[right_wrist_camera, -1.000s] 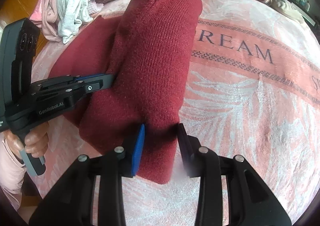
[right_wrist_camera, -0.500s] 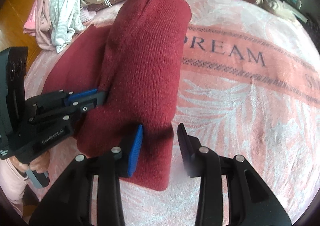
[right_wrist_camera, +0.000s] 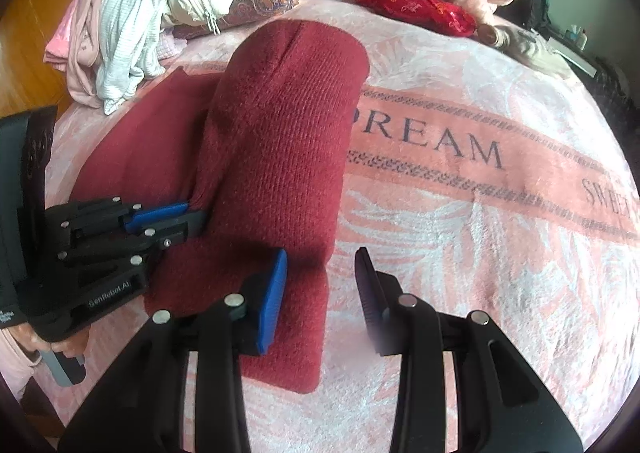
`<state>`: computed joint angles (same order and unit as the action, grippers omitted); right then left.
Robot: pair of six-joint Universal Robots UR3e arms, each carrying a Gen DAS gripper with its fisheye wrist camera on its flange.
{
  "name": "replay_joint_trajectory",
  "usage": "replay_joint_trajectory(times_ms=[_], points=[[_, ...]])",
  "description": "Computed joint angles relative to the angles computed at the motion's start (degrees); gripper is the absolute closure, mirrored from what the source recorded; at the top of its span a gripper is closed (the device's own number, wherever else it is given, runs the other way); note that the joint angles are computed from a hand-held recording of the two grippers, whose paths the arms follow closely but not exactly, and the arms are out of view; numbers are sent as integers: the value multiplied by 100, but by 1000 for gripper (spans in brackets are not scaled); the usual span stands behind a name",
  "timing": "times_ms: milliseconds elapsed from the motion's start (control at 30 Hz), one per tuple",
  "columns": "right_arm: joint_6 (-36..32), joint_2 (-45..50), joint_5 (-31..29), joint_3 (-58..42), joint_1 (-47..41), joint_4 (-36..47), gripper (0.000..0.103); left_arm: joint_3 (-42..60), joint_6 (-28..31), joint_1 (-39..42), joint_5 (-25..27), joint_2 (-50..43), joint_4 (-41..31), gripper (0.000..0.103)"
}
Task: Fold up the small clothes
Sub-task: 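Lift the gripped sweater end with the left tool and fold it over the body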
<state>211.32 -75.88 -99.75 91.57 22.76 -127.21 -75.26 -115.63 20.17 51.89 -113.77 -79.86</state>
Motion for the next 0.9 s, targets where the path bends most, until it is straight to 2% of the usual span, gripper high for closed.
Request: replay_joint_trajectory(times_ms=[300,367,400,433,467,500,533,667,800,900], points=[[-28,116,288,140,-152,-145,68,-137,-65,22,31,99,79,84],[-91,189,407,143,-184,-152,69,22,-130,-1,112,64,-81,75],[-70,231,391,111,-176,-153,69,180,-128,-3,140,6,-256,66],[-57,247,357,103,-161,-152,69,394,-110,3,163,-71,-532,49],[-61,256,326,96,-152,-150,70,719,-39,20,180,-193,-988,38],[-55,260,286,82,-143,-126,71,1005,-35,40,212,-296,-1405,20],[-52,258,275,86,-147,-113,73,1052,-97,59,248,-299,-1501,16],[12,264,211,175,-169,-123,74,1206,-72,12,477,-426,-1931,13],[-53,263,227,217,-191,-173,76,1208,-43,-171,382,-420,-1963,13],[-1,88,563,537,-419,-403,76,1677,-296,-276,268,-683,-2213,14]])
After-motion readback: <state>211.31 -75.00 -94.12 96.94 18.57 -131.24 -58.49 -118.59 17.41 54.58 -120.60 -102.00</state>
